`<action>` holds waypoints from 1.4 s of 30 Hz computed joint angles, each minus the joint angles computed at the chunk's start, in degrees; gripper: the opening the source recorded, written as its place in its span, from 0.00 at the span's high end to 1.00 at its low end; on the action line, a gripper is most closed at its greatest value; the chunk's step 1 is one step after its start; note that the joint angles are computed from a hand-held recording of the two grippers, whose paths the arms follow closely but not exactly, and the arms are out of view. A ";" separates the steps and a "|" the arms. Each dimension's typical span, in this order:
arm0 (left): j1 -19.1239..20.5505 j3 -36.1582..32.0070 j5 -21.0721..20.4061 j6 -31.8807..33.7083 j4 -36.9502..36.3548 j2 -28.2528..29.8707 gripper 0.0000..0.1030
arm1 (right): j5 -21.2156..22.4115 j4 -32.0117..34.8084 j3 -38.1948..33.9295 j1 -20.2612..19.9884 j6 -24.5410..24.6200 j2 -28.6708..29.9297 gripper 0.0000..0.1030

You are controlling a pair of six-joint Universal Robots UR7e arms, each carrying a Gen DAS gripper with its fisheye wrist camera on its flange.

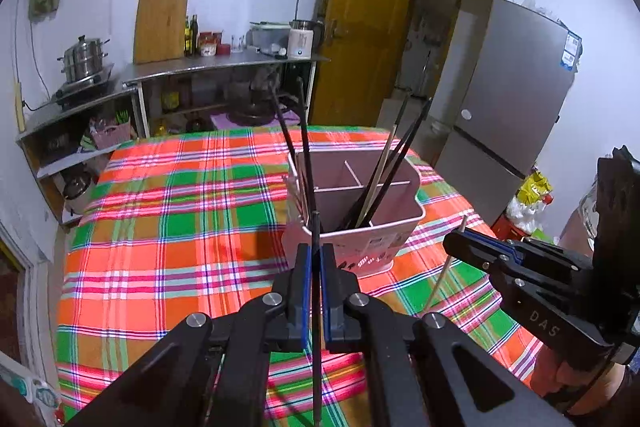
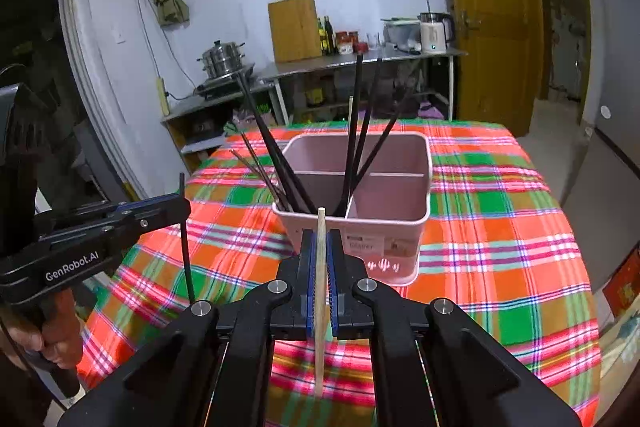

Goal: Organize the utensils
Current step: 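Lift both held chopsticks and carry them above the pink basket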

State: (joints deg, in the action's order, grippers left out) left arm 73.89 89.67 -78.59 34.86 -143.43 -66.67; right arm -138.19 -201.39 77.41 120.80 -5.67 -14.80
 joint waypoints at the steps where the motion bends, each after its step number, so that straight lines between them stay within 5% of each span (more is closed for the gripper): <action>1: -0.04 0.15 -0.24 0.00 -0.02 -0.25 0.96 | -0.07 -0.26 -0.01 0.08 -0.13 0.03 0.95; 25: -1.01 6.18 -0.86 1.03 1.37 -8.22 0.96 | -2.32 -3.73 6.05 1.82 1.70 -1.77 0.95; 42: -2.73 1.73 -1.52 -1.36 5.51 -5.90 0.96 | -2.94 -6.60 5.33 2.95 -2.05 -2.57 0.95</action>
